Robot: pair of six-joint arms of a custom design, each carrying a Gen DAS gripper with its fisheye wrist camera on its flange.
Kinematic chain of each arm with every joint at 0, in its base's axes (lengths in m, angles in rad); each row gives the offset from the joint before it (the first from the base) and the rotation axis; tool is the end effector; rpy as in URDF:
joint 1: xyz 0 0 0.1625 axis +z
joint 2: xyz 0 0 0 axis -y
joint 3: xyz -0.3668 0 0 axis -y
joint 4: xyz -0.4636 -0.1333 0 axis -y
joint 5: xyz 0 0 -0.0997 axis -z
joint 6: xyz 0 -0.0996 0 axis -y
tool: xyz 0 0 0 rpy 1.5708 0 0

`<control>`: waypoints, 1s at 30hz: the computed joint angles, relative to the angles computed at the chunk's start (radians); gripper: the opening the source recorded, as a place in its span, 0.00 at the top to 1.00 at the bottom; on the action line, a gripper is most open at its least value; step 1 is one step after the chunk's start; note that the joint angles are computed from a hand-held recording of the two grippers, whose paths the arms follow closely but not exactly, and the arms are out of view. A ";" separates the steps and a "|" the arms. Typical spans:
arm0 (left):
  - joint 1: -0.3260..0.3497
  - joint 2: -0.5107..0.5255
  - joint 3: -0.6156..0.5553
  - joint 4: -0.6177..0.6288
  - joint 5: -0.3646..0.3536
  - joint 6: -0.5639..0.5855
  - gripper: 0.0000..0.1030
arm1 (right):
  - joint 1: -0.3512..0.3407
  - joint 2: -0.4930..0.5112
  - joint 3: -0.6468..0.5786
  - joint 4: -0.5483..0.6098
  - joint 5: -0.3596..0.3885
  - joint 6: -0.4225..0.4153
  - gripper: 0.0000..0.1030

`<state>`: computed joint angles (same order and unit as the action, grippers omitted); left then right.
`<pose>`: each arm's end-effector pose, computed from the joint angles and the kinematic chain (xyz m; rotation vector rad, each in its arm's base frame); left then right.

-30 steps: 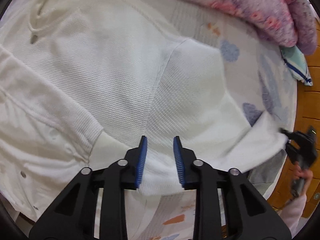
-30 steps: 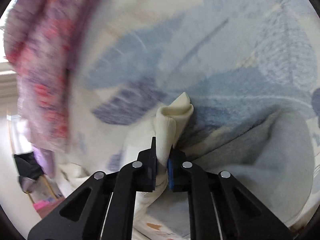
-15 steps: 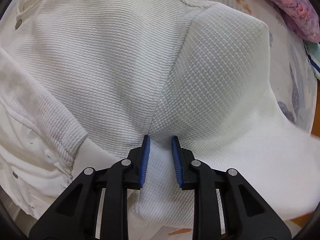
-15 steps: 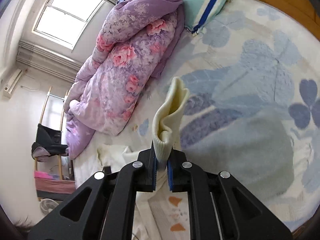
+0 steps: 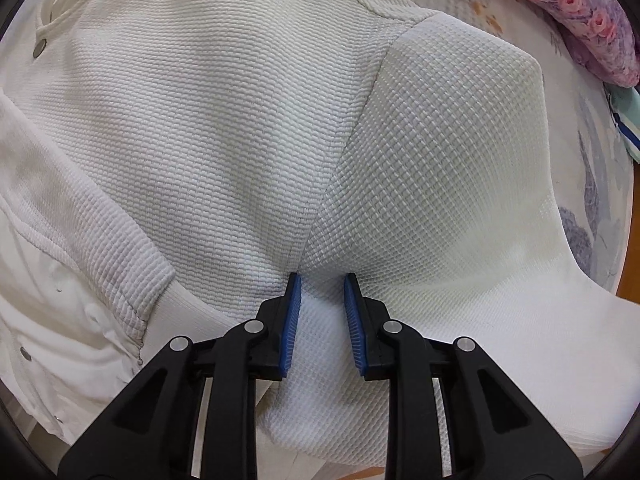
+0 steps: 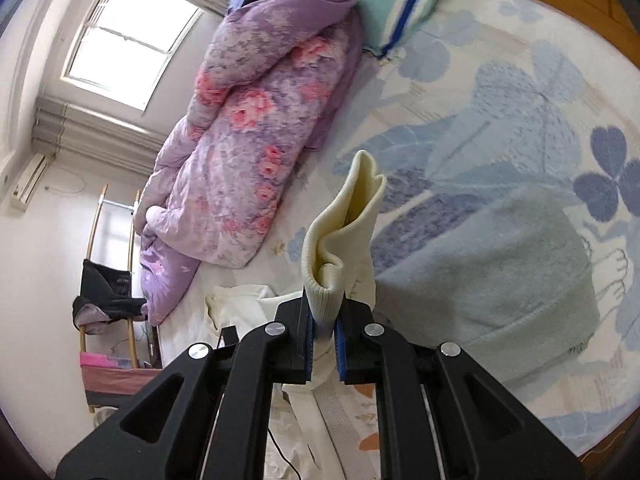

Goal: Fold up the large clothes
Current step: 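Lift the cuff with the right tool and carry it toward the jacket body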

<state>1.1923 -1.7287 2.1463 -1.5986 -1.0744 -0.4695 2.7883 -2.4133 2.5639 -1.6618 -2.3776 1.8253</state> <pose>0.0109 -0.4617 0.2178 0.0114 2.5315 0.1913 0.2840 -0.0393 0.2624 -0.8054 -2.6874 1.1917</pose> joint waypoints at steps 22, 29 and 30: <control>-0.042 -0.033 -0.190 0.251 0.085 0.093 0.98 | -0.152 1.071 -0.503 -0.887 0.105 -0.682 0.92; 0.002 -0.053 -0.441 0.336 0.128 0.211 0.98 | -0.174 1.376 -0.671 -1.012 0.233 -0.697 0.92; 0.011 -0.055 -0.469 0.346 0.147 0.231 0.98 | -0.175 1.419 -0.701 -1.022 0.247 -0.697 0.92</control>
<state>1.2036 -1.7838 1.6775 -1.2528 -0.9270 -0.2390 2.6138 -0.9943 1.8631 -2.6838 -2.1310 1.1286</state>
